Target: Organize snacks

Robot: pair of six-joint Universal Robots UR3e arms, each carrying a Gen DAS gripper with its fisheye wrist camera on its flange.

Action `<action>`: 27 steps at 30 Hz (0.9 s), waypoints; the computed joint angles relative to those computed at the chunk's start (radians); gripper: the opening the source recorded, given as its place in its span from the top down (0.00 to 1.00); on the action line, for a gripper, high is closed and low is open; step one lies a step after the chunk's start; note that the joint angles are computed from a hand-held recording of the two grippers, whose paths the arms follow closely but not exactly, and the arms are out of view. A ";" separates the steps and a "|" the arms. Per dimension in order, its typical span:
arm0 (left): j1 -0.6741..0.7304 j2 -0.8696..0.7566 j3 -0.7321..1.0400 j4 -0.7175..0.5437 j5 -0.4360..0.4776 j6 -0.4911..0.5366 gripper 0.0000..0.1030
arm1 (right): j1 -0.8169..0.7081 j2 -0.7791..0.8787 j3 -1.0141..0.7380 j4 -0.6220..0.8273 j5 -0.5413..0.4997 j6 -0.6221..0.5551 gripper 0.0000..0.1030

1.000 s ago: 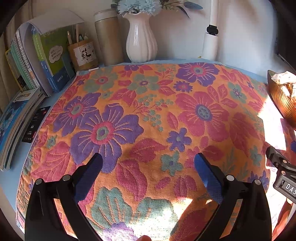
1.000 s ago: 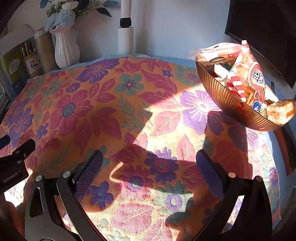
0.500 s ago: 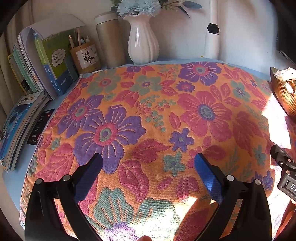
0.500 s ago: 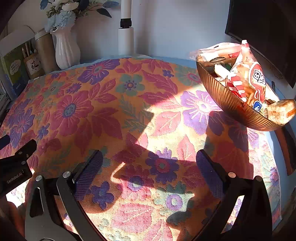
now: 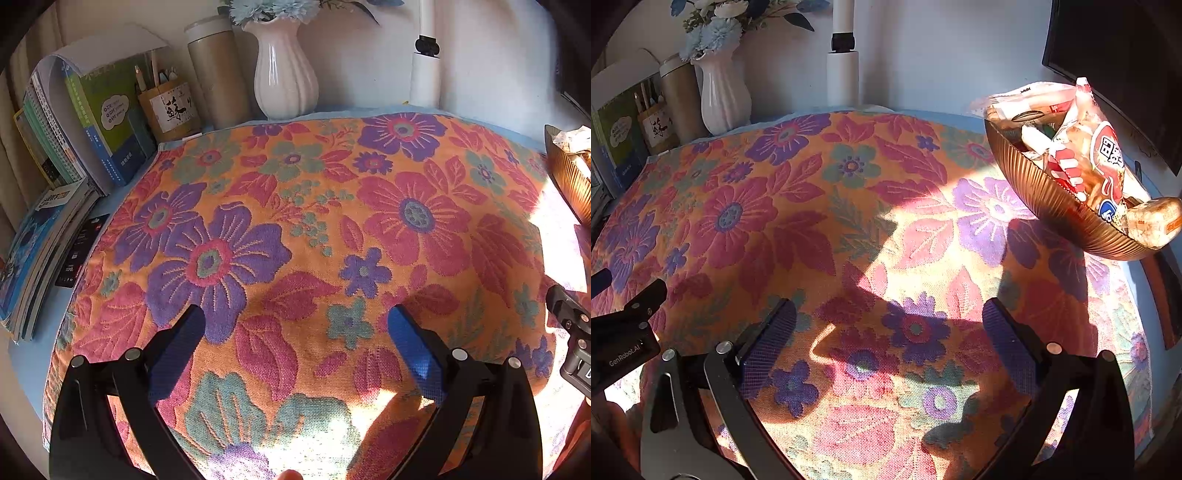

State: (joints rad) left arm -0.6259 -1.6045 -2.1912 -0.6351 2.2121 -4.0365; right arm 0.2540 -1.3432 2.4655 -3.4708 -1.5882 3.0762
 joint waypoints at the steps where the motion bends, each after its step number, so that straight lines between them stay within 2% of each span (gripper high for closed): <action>1: -0.001 -0.001 0.001 -0.001 0.001 -0.002 0.05 | 0.001 0.002 -0.003 0.003 -0.001 0.000 0.03; 8: 0.009 -0.006 0.001 -0.002 -0.016 0.010 0.05 | 0.015 0.014 -0.019 0.009 -0.019 0.006 0.03; 21: -0.012 -0.012 0.014 -0.026 0.016 -0.016 0.05 | 0.012 0.018 -0.024 0.020 -0.013 0.005 0.03; 27: 0.012 -0.011 0.010 -0.015 -0.026 0.017 0.05 | -0.007 0.024 -0.080 0.151 0.035 -0.011 0.03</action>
State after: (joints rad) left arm -0.6140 -1.6159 -2.1809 -0.6499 2.1861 -4.0193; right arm 0.2468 -1.3190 2.3858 -3.3195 -1.5533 3.0650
